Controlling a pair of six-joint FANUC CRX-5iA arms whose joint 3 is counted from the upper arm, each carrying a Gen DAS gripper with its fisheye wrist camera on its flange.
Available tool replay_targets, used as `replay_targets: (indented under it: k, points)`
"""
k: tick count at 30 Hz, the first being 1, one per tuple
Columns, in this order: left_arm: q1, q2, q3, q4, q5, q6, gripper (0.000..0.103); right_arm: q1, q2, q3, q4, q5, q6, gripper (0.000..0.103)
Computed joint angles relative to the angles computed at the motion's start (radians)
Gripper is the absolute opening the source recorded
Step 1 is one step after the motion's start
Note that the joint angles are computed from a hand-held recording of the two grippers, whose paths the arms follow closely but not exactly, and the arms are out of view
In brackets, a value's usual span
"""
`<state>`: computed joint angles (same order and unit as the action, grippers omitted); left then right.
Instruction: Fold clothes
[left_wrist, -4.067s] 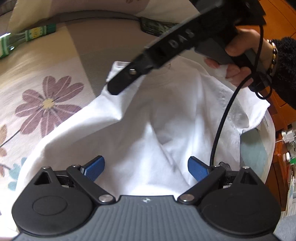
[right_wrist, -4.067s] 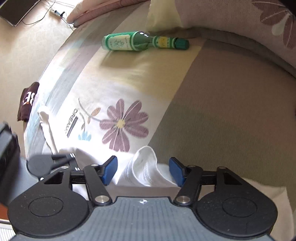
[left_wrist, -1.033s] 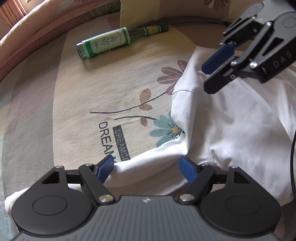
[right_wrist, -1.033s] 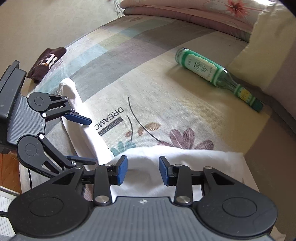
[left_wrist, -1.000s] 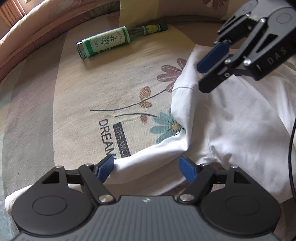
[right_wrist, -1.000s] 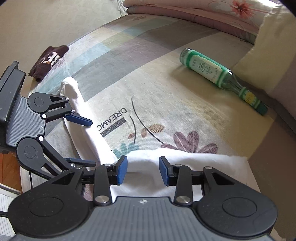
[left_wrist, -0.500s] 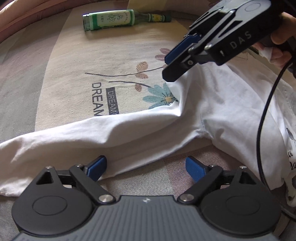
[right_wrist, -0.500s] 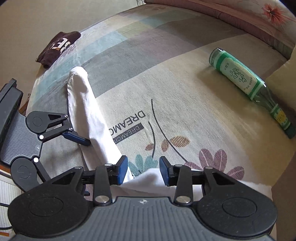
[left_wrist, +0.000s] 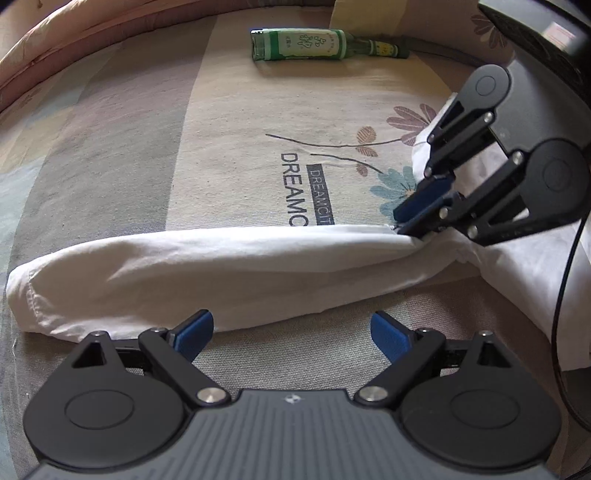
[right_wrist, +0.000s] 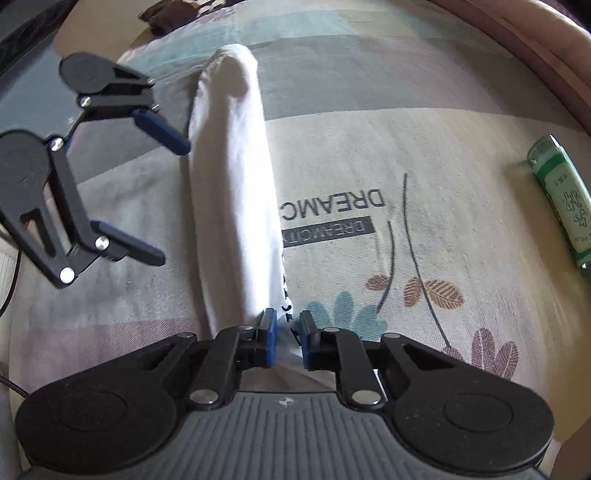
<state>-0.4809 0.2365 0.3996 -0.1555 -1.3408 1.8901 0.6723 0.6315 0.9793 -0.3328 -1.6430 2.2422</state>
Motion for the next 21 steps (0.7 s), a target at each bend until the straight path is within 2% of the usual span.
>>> replay_targets:
  k: [2,4,6,8,11,13,14,17,19,21]
  points:
    - [0.002,-0.002,-0.009,0.006,0.014,0.002,0.092,0.006,0.015,0.028,0.006,-0.024,-0.012,0.015]
    - [0.002,-0.008,-0.014,0.004,0.020,0.001,0.092,0.006,0.042,0.076,0.007,-0.048,-0.045,0.005]
    - [0.000,-0.011,-0.016,-0.002,0.021,0.007,0.092,0.008,0.047,0.081,0.027,-0.005,-0.055,0.004]
    - [0.002,-0.016,-0.020,-0.006,0.023,0.025,0.092,0.020,0.041,0.061,0.073,0.089,-0.061,0.004]
    - [0.008,-0.023,-0.022,-0.017,0.021,0.070,0.092,0.018,0.113,0.182,0.101,0.133,-0.148,0.004]
    - [0.018,-0.030,-0.027,-0.017,0.027,0.103,0.091,0.009,0.174,0.297,0.093,0.102,-0.204,0.004]
    - [0.023,-0.035,-0.031,-0.015,0.035,0.117,0.091,0.004,0.181,0.313,0.086,0.101,-0.221,0.004]
    - [0.060,-0.044,-0.065,0.037,0.088,0.140,0.091,-0.023,0.197,0.364,0.035,0.052,-0.284,0.008]
    - [0.098,-0.050,-0.117,0.128,0.139,0.123,0.092,-0.038,0.178,0.339,0.015,0.032,-0.318,0.010]
    - [0.113,-0.062,-0.169,0.165,0.196,0.119,0.095,-0.044,0.138,0.267,0.016,0.041,-0.333,0.010]
